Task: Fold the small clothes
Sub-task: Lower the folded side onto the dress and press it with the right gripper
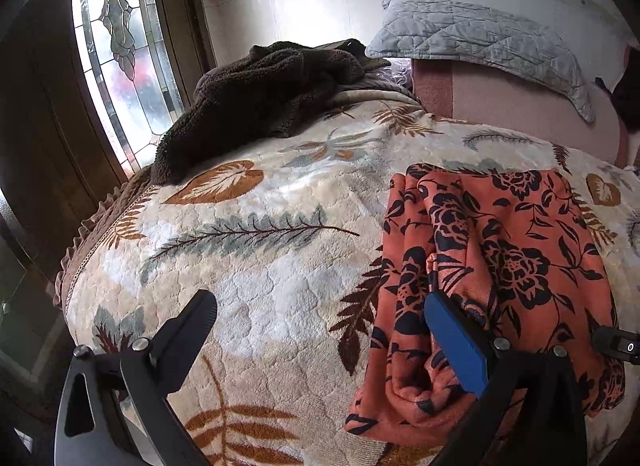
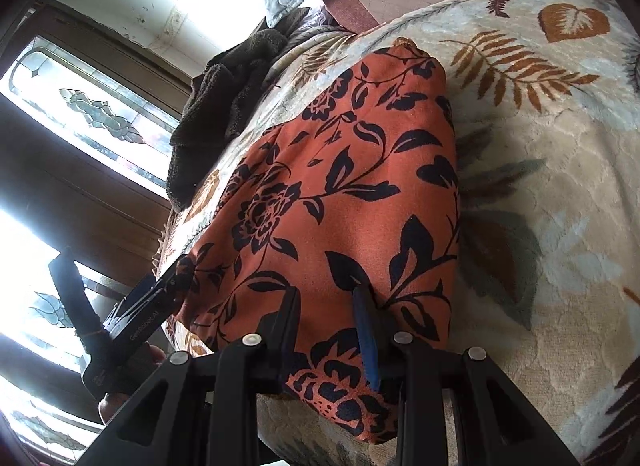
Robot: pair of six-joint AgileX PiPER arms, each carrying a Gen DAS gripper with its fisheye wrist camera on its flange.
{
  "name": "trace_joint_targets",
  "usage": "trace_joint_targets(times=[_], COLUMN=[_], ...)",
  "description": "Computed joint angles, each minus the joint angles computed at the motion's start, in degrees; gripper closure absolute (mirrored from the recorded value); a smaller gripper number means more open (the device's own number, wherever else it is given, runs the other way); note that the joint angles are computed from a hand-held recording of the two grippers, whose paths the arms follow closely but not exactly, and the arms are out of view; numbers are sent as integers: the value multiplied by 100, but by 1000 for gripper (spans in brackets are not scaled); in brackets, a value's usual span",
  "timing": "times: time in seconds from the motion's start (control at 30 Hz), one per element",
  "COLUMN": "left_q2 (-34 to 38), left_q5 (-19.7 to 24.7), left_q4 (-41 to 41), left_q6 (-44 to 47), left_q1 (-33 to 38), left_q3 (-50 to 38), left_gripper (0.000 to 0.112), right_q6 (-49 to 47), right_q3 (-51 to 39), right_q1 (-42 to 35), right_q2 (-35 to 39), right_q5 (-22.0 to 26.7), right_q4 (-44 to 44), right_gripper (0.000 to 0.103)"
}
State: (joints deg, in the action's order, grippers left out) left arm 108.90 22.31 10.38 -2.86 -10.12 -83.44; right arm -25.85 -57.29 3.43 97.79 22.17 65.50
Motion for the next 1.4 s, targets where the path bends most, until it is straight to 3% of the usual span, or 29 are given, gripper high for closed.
trace_joint_targets(times=[0.17, 0.3, 0.4, 0.5, 0.63, 0.73, 0.8, 0.9, 0.93, 1.1, 1.23, 1.4], left_q2=[93, 584, 723, 551, -47, -335, -181, 530, 675, 429, 301, 109], left_q5=[64, 749, 1037, 889, 76, -291, -12, 1041, 1165, 815, 779, 512], left_q4=[183, 889, 418, 705, 622, -104, -166, 412, 269, 135, -319, -435], left_q6=[-212, -765, -478, -727, -913, -308, -114, -368, -267, -93, 174, 220], left_q1=[-62, -200, -85, -135, -68, -42, -166, -395, -372, -311, -188, -130], left_q3=[-66, -544, -808, -673, -132, 131, -35, -708, -809, -480, -452, -302], left_gripper=[9, 9, 9, 9, 9, 9, 9, 9, 9, 9, 9, 9], right_q6=[-292, -262, -160, -84, -75, -153, -300, -554, -596, -479, -390, -697], right_q3=[27, -16, -68, -93, -77, -50, -23, 28, 34, 9, 50, 310], right_q1=[-99, -116, -103, -106, -72, -62, -77, -113, -136, -166, -219, 39], right_q2=[19, 43, 64, 64, 57, 50, 52, 46, 42, 41, -110, -614], right_q5=[135, 193, 206, 214, 164, 136, 142, 176, 216, 264, 286, -478], right_q4=[278, 216, 85, -7, 2, 65, 188, 396, 429, 350, 301, 376], right_gripper=[72, 72, 72, 72, 72, 72, 72, 72, 72, 72, 72, 71])
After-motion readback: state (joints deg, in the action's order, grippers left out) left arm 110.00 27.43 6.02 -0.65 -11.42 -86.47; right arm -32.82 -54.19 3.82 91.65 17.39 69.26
